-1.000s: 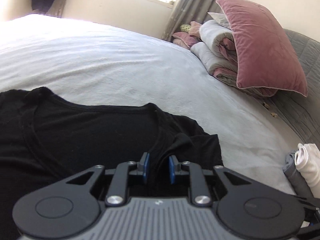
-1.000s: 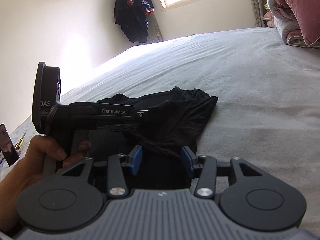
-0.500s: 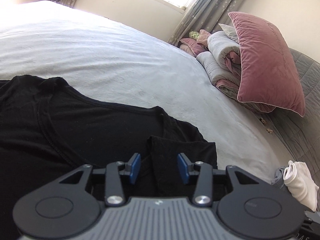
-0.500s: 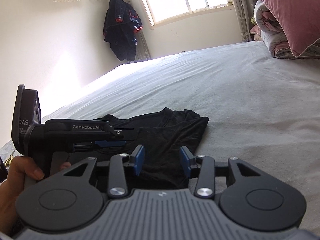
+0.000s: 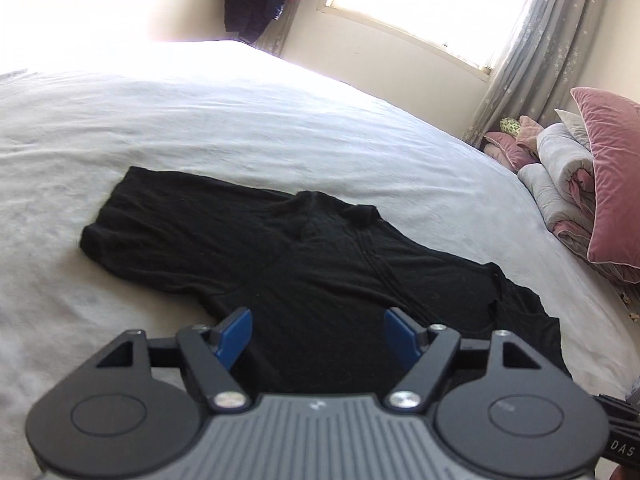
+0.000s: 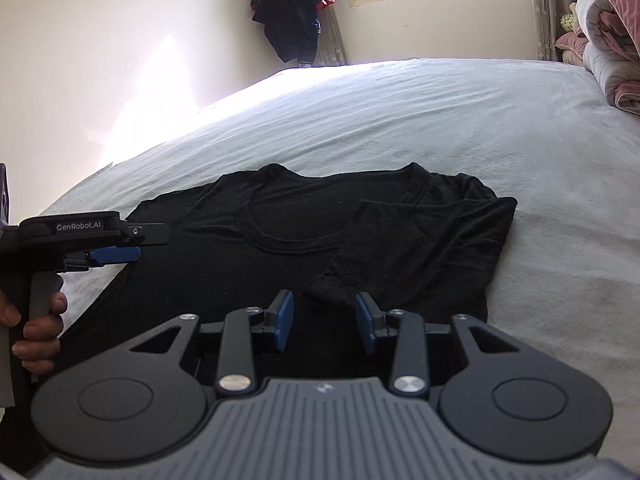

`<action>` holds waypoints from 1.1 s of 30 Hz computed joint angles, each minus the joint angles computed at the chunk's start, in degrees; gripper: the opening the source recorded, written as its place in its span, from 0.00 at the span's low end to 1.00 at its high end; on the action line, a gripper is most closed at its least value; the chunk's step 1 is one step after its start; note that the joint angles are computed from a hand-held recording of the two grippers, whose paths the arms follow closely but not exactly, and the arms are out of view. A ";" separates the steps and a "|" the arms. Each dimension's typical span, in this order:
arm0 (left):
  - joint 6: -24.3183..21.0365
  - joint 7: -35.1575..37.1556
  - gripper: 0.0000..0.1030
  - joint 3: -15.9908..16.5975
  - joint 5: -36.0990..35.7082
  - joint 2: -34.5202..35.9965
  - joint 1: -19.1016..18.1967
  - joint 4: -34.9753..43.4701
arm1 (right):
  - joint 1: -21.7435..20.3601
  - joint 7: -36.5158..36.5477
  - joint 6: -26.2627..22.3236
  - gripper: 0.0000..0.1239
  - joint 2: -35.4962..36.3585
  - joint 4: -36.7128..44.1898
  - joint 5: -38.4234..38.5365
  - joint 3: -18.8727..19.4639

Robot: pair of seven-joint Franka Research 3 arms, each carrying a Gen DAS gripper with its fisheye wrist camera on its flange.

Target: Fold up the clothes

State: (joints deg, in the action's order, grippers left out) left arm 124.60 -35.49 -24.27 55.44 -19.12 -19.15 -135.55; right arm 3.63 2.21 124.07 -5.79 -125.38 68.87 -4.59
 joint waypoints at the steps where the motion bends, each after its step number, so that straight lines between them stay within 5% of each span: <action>1: -1.31 -1.30 0.74 0.00 -1.33 -2.40 -0.29 -1.78 | 0.15 1.06 -0.13 0.32 -0.37 -0.09 0.21 0.17; 7: -1.34 -9.82 0.73 0.67 -6.42 -12.69 1.22 -11.05 | 2.48 10.10 -0.09 0.33 -2.22 0.19 -0.34 1.82; 14: 2.07 -17.31 0.69 -1.91 1.77 -13.61 6.57 -14.87 | 6.93 16.13 -1.75 0.33 -2.37 2.19 -1.05 3.73; 21: -2.40 -28.18 0.50 -4.05 7.48 -11.89 6.19 -15.68 | 10.73 26.87 -5.29 0.33 3.41 11.44 -7.44 7.00; 30: 7.43 -34.97 0.08 0.44 15.12 -14.67 6.13 -20.10 | 17.17 41.32 -4.20 0.33 12.38 23.96 -24.70 12.51; 33: 8.90 -35.80 0.07 0.27 16.99 -14.76 6.77 -20.31 | 18.68 45.08 -6.97 0.33 15.40 28.78 -29.26 13.44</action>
State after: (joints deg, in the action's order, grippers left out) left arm 133.49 -71.28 -23.99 72.43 -33.87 -12.38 -155.86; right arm 22.31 47.29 117.10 9.61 -96.60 39.61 8.85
